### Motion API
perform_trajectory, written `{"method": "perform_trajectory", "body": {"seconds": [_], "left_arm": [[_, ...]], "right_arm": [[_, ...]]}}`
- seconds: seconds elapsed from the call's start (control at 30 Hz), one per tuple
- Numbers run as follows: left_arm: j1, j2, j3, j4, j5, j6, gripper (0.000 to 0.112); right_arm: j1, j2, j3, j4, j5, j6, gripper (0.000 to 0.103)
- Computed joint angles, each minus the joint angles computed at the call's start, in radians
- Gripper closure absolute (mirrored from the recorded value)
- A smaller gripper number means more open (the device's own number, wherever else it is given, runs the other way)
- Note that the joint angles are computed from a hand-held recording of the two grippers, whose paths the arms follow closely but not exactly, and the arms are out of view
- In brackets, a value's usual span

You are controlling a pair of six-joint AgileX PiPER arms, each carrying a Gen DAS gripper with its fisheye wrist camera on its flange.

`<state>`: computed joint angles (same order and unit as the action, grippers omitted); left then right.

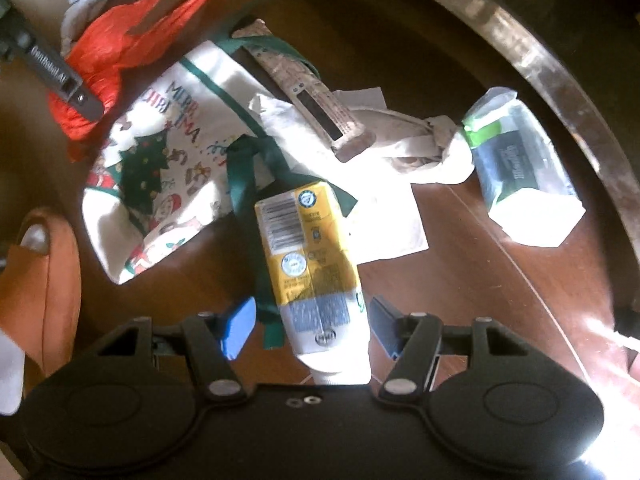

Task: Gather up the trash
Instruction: 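Grasp the red plastic bag with the left tool while the right tool grasps the yellow juice carton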

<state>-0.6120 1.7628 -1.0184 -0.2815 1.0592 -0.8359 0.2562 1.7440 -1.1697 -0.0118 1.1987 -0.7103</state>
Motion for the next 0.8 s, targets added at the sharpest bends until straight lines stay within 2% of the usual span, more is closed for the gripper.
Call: {"method": "perform_trajectory", "body": {"seconds": [0.13,0.2,0.27,0.53,0.8], "left_arm": [[-0.003,0.034,-0.014,-0.014,-0.021,0.029,0.03],[0.0,0.035,-0.007,-0.025,-0.039,0.033,0.044],[0.01,0.033,0.006,-0.042,-0.049,0.029,0.052],[-0.018,0.007,-0.015,0.039,-0.011,-0.013,0.057],[-0.055,-0.077,-0.051,0.091,0.071,-0.1,0.058]], "right_arm": [[0.011,0.01,0.023,-0.018,-0.034,0.007,0.04],[0.022,0.007,0.038,-0.029,-0.056,0.021,0.041],[0.029,0.006,0.048,-0.039,-0.08,0.04,0.042],[0.06,-0.028,0.049,-0.056,-0.103,0.089,0.051],[0.021,-0.154,0.024,-0.023,-0.022,0.088,0.053]]}}
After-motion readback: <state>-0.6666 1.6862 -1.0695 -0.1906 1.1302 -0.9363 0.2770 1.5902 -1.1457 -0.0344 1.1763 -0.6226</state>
